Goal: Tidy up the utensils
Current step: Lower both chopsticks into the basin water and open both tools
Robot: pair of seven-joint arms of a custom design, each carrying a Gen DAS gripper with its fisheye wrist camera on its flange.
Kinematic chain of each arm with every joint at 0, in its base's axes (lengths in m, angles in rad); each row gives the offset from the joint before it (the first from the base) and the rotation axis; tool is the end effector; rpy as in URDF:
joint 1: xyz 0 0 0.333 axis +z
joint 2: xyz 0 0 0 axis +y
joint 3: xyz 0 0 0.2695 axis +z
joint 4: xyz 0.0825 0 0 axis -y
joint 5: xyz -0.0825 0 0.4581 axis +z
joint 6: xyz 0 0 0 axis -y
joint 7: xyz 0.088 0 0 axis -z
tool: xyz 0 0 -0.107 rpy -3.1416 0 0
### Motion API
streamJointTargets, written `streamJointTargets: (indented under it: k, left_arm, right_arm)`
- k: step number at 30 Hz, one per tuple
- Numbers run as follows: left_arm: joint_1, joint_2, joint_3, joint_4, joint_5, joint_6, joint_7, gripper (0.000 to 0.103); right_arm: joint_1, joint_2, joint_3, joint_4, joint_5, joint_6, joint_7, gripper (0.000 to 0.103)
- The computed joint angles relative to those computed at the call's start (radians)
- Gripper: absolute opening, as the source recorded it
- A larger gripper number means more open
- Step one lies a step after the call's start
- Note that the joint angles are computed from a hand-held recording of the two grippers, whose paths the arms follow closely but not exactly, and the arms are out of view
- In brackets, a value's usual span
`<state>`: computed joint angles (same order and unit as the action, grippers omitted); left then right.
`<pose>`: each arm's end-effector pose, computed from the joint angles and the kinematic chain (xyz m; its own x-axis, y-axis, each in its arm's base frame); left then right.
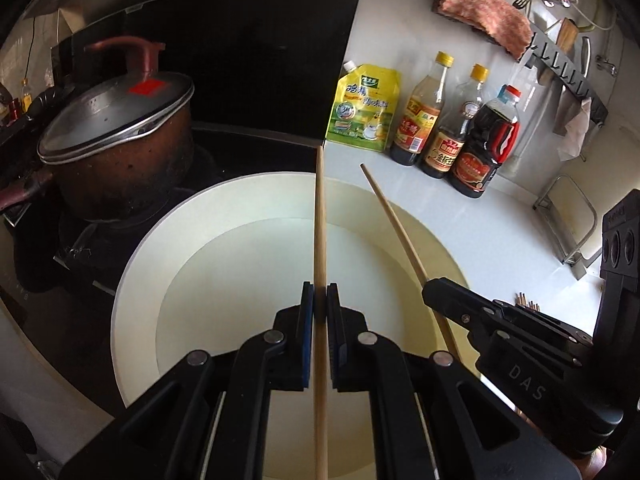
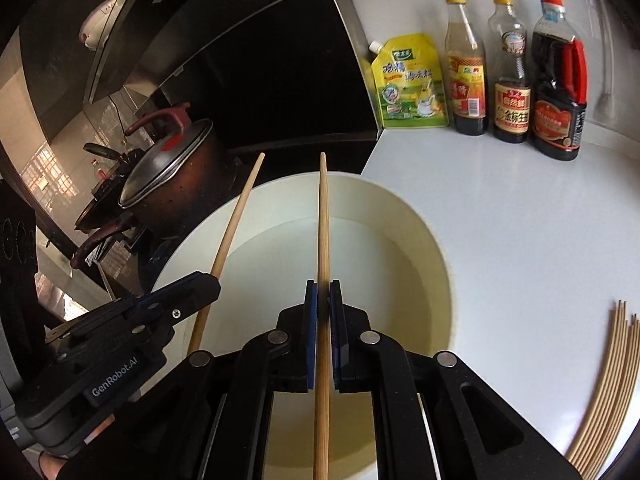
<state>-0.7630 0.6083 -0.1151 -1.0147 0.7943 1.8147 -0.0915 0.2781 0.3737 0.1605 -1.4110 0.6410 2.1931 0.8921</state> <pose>0.5705 -0.5524 0.5001 0.5671 -0.8008 0.1927 -0.5375 -0.5370 -0.6501 0.6904 0.3284 0.4852 0.7637 -0.5588 -0.3232 -0.6211 -0.4996 -0.6039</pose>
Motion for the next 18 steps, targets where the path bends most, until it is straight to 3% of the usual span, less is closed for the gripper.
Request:
streamJointTargets:
  k: [4,10,12,13,16,18]
  left_arm:
    - [0.045,-0.078,-0.017,-0.144,-0.028,0.064,-0.044,0.007]
    - [0.087,-0.108,-0.045,-0.216,-0.058,0.101,-0.081,0.008]
    - [0.092,-0.121,-0.05,-0.24,-0.058,0.111,-0.099,0.009]
    - [0.093,-0.127,-0.052,-0.249,-0.054,0.115,-0.11,0.016]
    - [0.086,-0.14,-0.055,-0.265,-0.034,0.097,-0.138,0.032]
    - [0.081,-0.15,-0.059,-0.274,-0.019,0.087,-0.158,0.035]
  right_arm:
    - [0.033,0.038,-0.007,0.033,-0.073,-0.016,0.053,0.006]
    - [0.049,0.071,-0.013,0.063,-0.145,-0.036,0.108,0.006]
    - [0.046,0.06,-0.011,0.046,-0.146,-0.021,0.104,0.016]
    - [0.043,0.049,-0.009,0.03,-0.142,-0.003,0.096,0.024]
    - [0.038,0.011,-0.006,-0.02,-0.131,0.043,0.067,0.025]
    - [0.031,-0.007,-0.004,-0.043,-0.116,0.053,0.053,0.025]
